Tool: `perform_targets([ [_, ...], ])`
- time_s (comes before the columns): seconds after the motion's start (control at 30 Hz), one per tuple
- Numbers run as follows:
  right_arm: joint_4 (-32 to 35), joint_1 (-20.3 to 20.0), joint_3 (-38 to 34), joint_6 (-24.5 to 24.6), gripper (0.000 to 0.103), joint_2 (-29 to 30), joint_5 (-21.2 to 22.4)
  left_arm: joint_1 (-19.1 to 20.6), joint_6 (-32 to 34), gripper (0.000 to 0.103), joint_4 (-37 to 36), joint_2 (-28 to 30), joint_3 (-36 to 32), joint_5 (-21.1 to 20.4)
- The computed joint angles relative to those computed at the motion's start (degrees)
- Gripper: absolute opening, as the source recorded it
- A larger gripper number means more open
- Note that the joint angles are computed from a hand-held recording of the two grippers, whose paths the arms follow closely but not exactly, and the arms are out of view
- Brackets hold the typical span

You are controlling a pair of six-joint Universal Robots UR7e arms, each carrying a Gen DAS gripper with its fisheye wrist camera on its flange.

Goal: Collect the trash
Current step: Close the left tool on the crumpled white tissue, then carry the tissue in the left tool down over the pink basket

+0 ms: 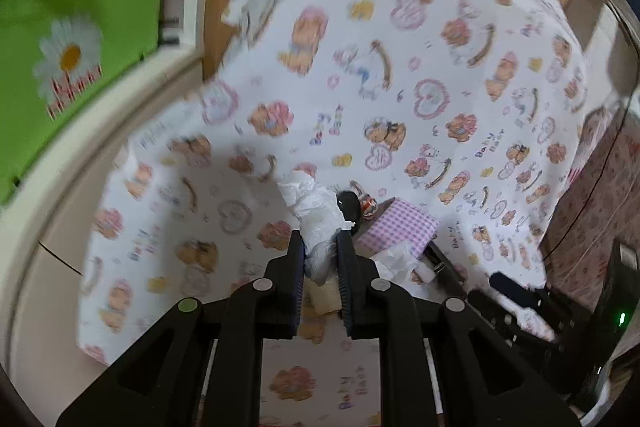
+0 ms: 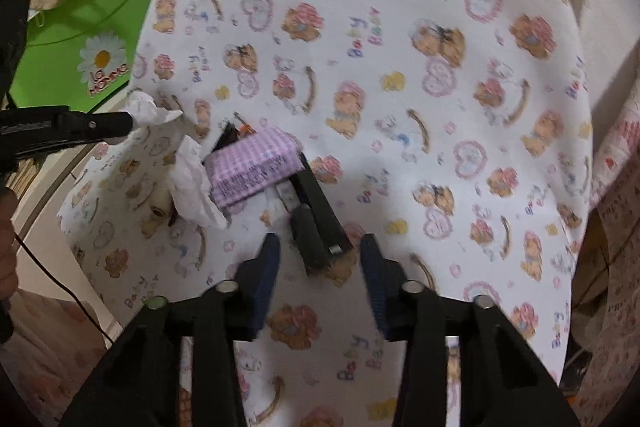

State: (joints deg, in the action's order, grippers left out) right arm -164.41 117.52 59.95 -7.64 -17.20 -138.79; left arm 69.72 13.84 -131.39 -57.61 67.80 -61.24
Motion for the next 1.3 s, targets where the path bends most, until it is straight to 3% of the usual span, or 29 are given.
perform_targets([
  [0.17, 3.5, -0.6, -2.8, 0.8, 0.025, 1.6, 0.6, -1.6, 8.0, 0.015, -9.4, -2.3, 6.4, 4.9],
  [0.3, 7.2, -0.9, -5.4, 2.9, 0.025, 3.3, -1.3, -1.3, 7.7, 0.015, -9.4, -2.7, 6.7, 5.6],
  [0.37, 11.0, -0.9, -8.2, 4.1, 0.025, 5.1, -5.3, -1.2, 7.7, 0.015, -9.7, -2.8, 6.7, 6.1],
  [0.4, 9.8, -0.7, -8.5, 3.3, 0.024, 5.6, -6.1, -1.1, 8.1, 0.015, -10.4, -2.9, 7.1, 6.4],
  [0.5, 10.3, -0.8, -8.4, 5.4, 0.010, 5.2, -5.5, -1.0, 8.8, 0.015, -11.3, -3.0, 7.1, 7.0],
  [0.53, 10.1, -0.9, -7.8, 6.1, 0.010, 4.7, -4.5, -0.9, 8.5, 0.015, -10.9, -3.1, 6.9, 6.7],
  [0.73, 5.5, -0.2, -5.7, 3.9, 0.009, 3.4, -3.8, -1.5, 10.5, 0.015, -15.1, -4.2, 9.2, 7.9],
  [0.83, 2.3, 0.2, -1.5, 4.8, 0.009, 0.8, -2.2, -1.9, 10.8, 0.015, -16.3, -5.7, 11.2, 7.5],
  [0.97, -2.3, 1.6, 2.7, 2.2, 0.009, -1.4, -3.4, -3.0, 11.6, 0.015, -18.6, -8.5, 15.0, 6.7],
  [1.17, -8.8, 4.8, 10.6, 0.8, 0.009, -5.4, -2.0, -4.5, 10.5, 0.015, -19.3, -14.1, 22.0, 5.3],
  [1.3, -12.6, 7.0, 16.2, 4.8, 0.009, -8.1, -0.7, -4.5, 6.5, 0.015, -16.8, -18.6, 26.5, 4.3],
])
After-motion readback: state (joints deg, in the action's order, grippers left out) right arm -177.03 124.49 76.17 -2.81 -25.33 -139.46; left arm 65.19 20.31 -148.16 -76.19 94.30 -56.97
